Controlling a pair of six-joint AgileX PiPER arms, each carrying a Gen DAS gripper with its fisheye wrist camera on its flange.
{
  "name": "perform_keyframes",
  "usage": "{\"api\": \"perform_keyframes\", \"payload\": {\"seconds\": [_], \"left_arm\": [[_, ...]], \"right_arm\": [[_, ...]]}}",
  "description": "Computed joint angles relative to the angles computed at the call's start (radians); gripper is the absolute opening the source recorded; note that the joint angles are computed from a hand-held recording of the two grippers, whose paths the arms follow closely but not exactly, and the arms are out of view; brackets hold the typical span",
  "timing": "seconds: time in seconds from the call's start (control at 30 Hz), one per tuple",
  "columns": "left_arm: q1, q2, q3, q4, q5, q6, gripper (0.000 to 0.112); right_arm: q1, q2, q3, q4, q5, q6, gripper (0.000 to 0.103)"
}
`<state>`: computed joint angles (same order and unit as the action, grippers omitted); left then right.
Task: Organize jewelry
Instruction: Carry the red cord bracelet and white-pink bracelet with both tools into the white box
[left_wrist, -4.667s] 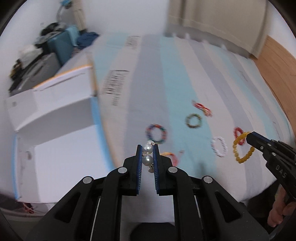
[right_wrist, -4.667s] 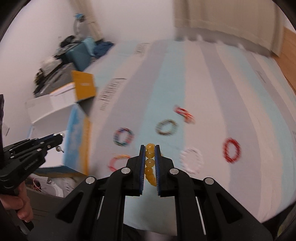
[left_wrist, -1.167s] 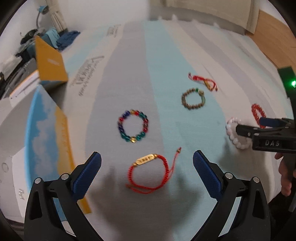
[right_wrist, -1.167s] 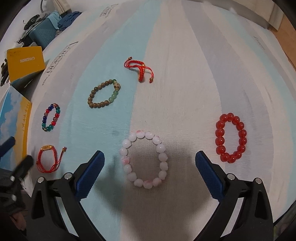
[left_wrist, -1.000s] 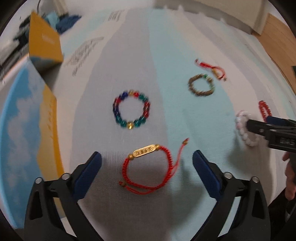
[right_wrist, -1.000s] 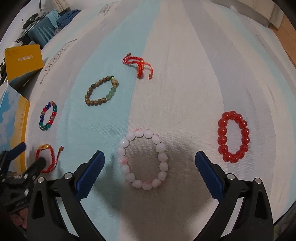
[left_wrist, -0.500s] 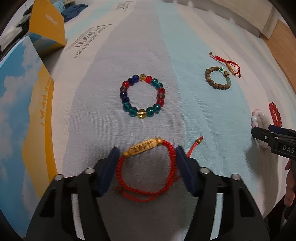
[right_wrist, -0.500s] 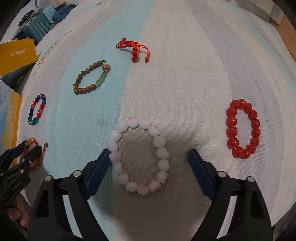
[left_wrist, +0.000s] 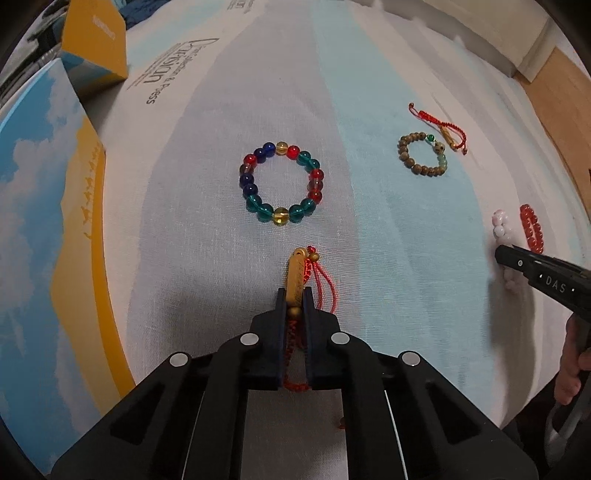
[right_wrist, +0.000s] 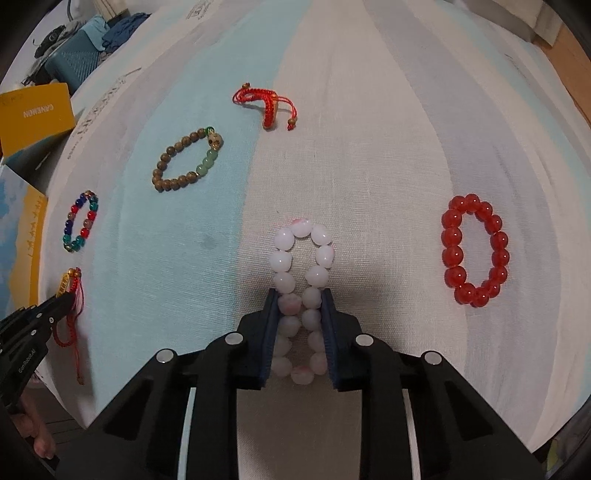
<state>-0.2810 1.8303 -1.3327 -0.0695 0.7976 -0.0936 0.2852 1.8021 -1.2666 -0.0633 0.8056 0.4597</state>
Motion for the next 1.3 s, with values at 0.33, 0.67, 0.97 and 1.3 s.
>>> {"api": "perform_keyframes", "payload": {"seconds": [0.33, 0.67, 0.97, 1.3], "left_arm": [[-0.022, -0.037, -0.030, 0.019, 0.051, -0.037, 0.006], [-0.048, -0.073, -0.086, 0.039, 0.118, -0.059, 0.006], [-0.037, -0.138, -0.167, 0.050, 0.204, -0.063, 0.006], [0.099, -0.214, -0.333, 0.041, 0.351, 0.028, 0.006]], "right_arm": [[-0.011, -0.101, 0.042, 0.002, -0.008, -0.001, 0.022], [0.011, -0.166, 0.023, -0.022, 0.031, 0.039, 0.021], [0.056, -0.210, -0.044, -0.060, 0.103, 0.085, 0.022], [0.183, -0.185, -0.251, -0.129, 0.225, 0.147, 0.022]]}}
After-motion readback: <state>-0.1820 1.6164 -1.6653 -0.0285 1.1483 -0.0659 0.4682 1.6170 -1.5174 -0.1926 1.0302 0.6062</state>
